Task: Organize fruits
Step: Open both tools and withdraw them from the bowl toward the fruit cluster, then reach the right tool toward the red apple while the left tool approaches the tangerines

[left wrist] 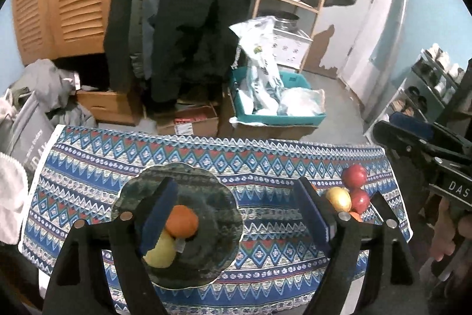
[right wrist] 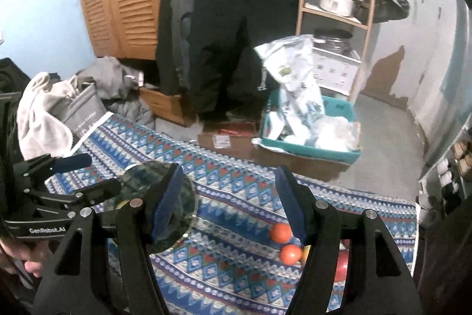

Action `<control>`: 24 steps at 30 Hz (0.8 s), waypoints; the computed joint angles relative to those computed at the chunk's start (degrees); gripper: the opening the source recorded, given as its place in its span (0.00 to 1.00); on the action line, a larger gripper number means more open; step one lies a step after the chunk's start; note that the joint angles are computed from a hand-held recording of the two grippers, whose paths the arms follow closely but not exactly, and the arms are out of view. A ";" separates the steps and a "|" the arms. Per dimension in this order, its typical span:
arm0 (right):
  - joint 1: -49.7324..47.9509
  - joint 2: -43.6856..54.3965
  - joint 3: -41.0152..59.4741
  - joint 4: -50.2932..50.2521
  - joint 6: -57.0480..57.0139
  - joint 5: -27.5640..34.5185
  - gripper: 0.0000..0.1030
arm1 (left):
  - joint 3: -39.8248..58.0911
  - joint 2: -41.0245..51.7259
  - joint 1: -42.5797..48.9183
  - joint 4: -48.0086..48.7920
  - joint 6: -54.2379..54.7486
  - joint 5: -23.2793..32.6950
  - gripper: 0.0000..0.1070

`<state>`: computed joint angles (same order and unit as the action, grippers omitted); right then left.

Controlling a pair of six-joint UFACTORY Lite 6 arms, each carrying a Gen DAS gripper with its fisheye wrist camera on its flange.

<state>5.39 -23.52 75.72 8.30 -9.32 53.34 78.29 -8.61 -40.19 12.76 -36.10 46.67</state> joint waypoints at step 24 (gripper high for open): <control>-53.20 -0.90 -10.03 26.03 -44.42 12.37 0.64 | 23.67 24.38 -14.06 1.10 -3.21 4.07 0.77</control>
